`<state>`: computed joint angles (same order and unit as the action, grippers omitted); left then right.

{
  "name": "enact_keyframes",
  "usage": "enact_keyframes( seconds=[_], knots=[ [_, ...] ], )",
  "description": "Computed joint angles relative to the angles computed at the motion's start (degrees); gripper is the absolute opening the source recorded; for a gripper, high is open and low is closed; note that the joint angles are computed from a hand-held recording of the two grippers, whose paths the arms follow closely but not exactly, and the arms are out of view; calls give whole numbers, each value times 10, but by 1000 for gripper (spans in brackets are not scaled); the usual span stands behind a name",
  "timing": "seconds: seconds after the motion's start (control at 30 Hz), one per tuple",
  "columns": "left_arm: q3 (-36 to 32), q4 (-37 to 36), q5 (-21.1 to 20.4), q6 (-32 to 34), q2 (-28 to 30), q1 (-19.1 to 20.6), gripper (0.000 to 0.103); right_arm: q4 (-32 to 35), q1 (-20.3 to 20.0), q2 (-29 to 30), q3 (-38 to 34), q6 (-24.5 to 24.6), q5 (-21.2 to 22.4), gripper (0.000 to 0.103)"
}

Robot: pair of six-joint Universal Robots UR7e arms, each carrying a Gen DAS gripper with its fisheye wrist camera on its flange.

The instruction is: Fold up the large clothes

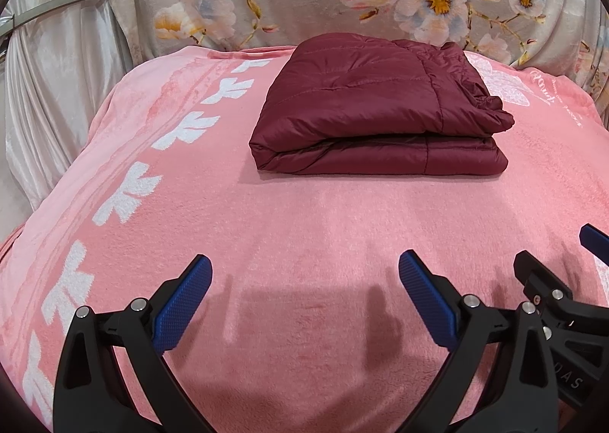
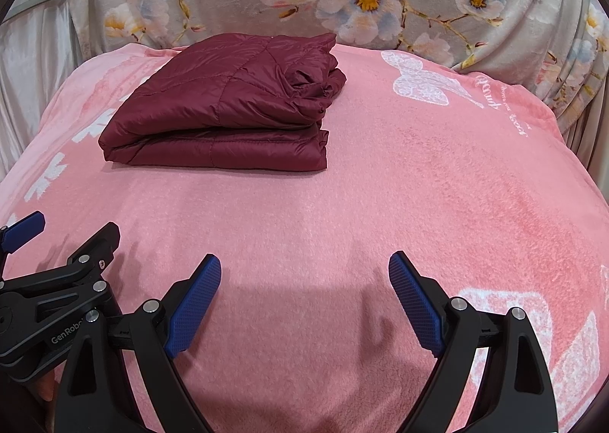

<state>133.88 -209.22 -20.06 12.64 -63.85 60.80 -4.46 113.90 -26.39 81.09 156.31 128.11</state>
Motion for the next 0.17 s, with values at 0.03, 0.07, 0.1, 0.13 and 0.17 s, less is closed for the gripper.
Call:
enact_keyframes(
  seconds=[0.03, 0.07, 0.1, 0.13, 0.17],
  knots=[
    [0, 1, 0, 0, 0, 0, 96, 0, 1, 1, -1, 0, 2, 87],
    [0, 1, 2, -1, 1, 0, 96, 0, 1, 2, -2, 0, 4, 87],
    [-2, -1, 5, 2, 3, 0, 96, 2, 1, 2, -4, 0, 5, 87],
    [-3, -3, 7, 4, 4, 0, 96, 3, 1, 3, -6, 0, 6, 87],
    [-2, -4, 9, 5, 4, -1, 95, 5, 0, 4, -8, 0, 7, 87]
  ],
)
